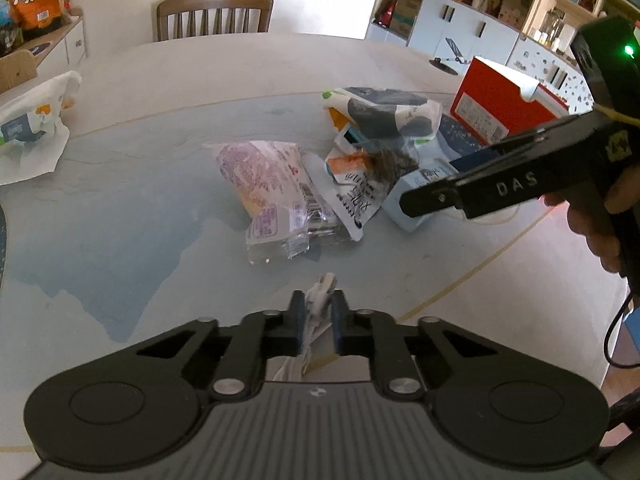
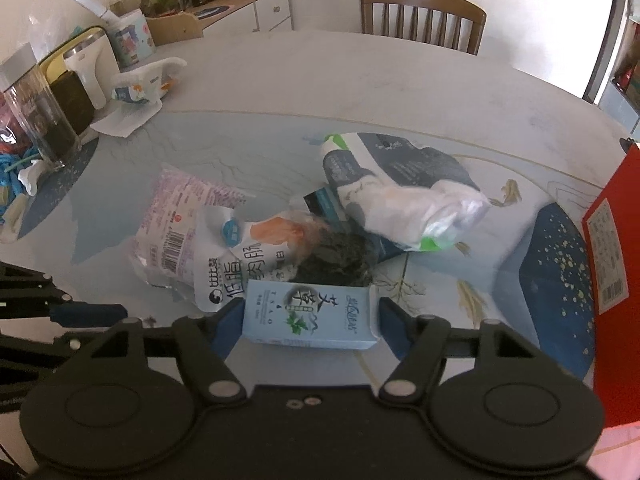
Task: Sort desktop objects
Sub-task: 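Grasp the white milk carton with the right tool while the left tool grasps the white cable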
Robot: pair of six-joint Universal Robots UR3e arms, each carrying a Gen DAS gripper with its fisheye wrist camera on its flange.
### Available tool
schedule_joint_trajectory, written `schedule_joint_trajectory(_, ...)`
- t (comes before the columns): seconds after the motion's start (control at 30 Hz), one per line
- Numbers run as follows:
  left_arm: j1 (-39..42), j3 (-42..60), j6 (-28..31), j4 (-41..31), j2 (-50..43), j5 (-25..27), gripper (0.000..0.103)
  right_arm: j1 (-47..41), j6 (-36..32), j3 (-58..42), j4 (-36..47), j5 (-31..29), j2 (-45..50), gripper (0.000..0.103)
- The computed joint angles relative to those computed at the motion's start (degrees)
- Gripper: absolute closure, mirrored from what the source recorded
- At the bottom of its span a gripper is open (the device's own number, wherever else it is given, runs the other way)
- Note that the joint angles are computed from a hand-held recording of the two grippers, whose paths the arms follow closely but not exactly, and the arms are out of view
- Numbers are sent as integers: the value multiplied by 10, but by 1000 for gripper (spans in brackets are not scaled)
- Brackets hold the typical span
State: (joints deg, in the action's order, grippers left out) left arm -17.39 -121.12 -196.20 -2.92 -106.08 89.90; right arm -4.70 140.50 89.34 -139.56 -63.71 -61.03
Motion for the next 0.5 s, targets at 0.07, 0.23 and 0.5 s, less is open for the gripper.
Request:
schedule_joint_trajectory(0.07, 0, 2, 2, 0, -2, 1, 93, -3, -3, 4, 5, 2, -7, 34)
schedule_joint_trajectory(0.23, 0, -2, -12, 10, -1, 6, 97, -18, -7, 17, 15, 10, -26, 34)
schedule_joint_trajectory(0.5, 2, -14, -41, 7, 15, 5, 98, -44, -27, 39, 44, 33, -67, 34)
